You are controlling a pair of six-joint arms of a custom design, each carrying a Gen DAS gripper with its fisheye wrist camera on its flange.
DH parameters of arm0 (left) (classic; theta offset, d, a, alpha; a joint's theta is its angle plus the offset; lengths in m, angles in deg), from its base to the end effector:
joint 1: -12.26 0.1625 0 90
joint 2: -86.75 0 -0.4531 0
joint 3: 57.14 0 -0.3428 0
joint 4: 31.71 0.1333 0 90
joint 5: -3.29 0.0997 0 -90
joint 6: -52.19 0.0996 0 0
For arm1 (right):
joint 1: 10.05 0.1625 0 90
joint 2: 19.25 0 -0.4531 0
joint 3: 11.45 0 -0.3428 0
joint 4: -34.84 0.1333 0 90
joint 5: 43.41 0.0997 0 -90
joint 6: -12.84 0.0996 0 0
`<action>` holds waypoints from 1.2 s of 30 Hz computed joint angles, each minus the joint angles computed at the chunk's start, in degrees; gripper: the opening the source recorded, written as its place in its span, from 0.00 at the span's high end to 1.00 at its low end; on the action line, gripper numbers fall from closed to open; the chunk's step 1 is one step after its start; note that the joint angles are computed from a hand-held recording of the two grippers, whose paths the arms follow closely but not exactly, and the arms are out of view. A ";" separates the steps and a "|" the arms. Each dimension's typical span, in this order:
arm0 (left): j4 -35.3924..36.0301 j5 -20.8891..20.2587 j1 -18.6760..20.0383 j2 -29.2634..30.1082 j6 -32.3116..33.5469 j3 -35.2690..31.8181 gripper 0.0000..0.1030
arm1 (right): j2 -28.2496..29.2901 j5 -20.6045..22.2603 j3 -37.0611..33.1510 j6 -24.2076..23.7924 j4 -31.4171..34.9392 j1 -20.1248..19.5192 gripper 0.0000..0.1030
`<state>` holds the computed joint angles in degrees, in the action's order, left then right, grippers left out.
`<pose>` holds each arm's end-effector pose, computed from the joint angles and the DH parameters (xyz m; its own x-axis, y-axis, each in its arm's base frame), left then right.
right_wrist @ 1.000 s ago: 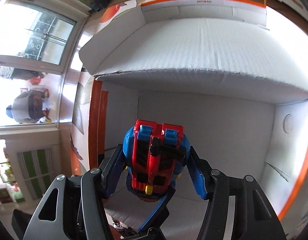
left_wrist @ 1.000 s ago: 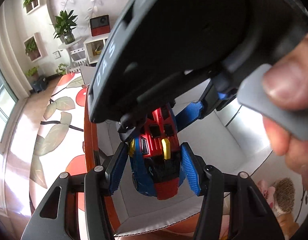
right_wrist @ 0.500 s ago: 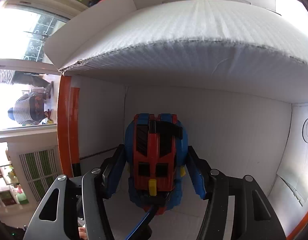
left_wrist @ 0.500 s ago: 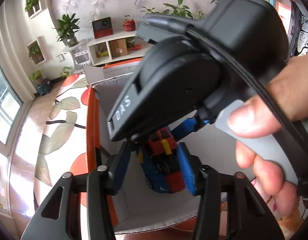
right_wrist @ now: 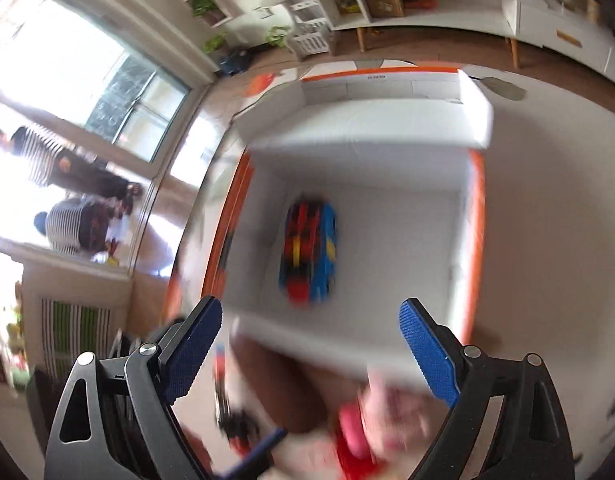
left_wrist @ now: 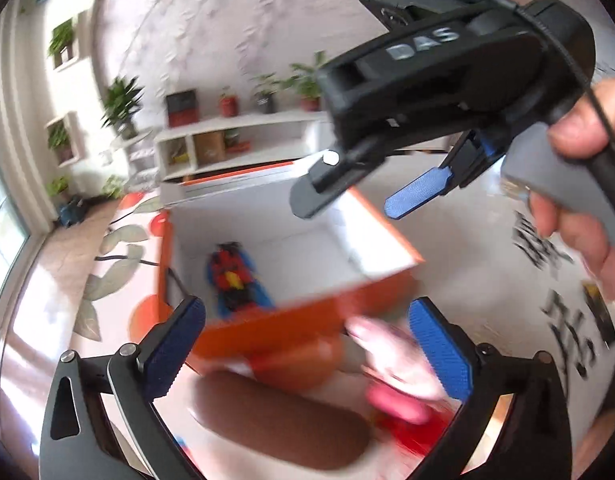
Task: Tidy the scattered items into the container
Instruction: 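Grasp the brown bear plush with the right gripper, then carry the bear plush into the orange box and release it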
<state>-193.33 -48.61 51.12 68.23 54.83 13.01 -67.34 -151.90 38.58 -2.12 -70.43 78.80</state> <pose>-0.4719 -0.6303 -0.0019 -0.6236 0.5071 -0.5950 0.7613 0.5669 -0.3148 0.0864 -0.7659 0.4192 -0.9197 -0.1621 0.3577 -0.2255 0.9637 -0.1431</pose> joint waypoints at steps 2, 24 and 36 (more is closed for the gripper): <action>-2.72 -2.07 -1.77 -1.47 -0.83 5.27 0.00 | -5.72 -1.21 8.58 0.17 -1.13 -1.25 0.07; -8.78 -14.25 -7.87 2.77 -17.64 17.60 0.06 | -22.76 -2.46 37.06 -4.20 -3.36 -12.83 0.11; -4.11 -16.53 -7.59 4.69 -17.50 12.38 0.33 | -22.63 -1.90 36.89 -6.07 -3.28 -14.56 0.35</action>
